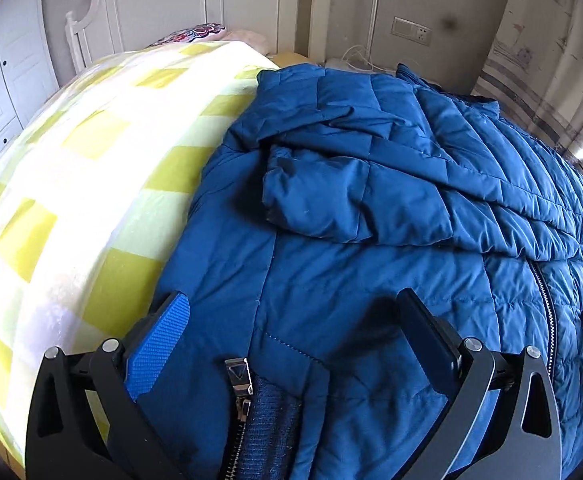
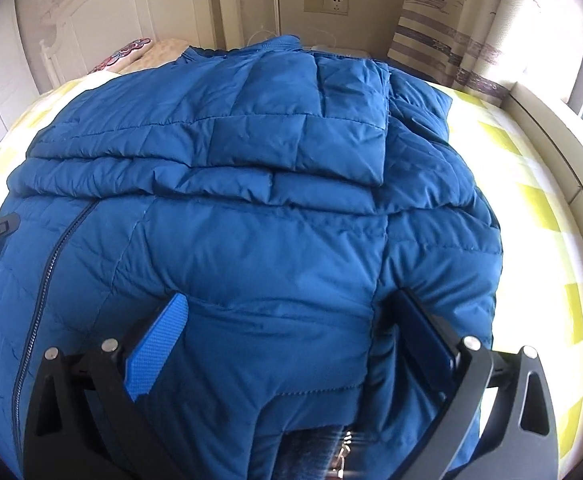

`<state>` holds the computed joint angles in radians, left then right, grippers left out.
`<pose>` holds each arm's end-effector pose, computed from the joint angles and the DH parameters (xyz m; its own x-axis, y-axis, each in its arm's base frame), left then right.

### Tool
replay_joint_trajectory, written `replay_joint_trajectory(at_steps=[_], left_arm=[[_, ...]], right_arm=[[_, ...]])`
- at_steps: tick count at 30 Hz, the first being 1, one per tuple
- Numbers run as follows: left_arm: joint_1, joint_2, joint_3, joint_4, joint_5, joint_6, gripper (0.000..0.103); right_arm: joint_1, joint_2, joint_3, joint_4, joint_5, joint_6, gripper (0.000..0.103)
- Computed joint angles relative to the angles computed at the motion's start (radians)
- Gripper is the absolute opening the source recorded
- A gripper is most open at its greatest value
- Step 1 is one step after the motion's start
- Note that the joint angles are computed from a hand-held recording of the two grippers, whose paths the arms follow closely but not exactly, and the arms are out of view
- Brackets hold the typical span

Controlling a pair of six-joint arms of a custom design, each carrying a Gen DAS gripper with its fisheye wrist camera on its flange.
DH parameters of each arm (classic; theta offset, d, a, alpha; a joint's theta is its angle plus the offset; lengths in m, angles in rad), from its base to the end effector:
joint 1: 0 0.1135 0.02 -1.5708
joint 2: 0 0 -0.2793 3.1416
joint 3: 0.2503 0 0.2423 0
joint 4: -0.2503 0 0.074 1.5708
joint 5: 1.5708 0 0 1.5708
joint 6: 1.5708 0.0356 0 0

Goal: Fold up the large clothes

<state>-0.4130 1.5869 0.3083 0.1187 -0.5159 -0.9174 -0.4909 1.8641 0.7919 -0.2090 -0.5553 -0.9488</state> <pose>0.1825 -0.0608 0.0890 -0.6443 -0.4717 -0.6019 -0.5642 0.8246 -0.0422 0.2694 -0.1227 0.1035 -0.7101 -0.4035 -0.5770 -0.5308 0.8452 0.0623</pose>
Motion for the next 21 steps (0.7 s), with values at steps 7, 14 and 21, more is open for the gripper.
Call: replay_joint_trajectory(at_steps=[7,14,21], left_arm=[[-0.206,-0.154,-0.023,-0.119,-0.106,-0.113,0.099],[-0.383,0.079,0.106,-0.179,-0.099,-0.08,0.099],[-0.505,-0.135,0.003,-0.322,-0.116,-0.244,0.099]], right_arm=[[-0.081,-0.275,-0.202,-0.051,-0.061,-0.099,0.099],[-0.066,-0.413,-0.429,-0.023,-0.026,-0.286,0.101],[-0.245,-0.396,-0.301,-0.219,-0.084,-0.378,0.1]])
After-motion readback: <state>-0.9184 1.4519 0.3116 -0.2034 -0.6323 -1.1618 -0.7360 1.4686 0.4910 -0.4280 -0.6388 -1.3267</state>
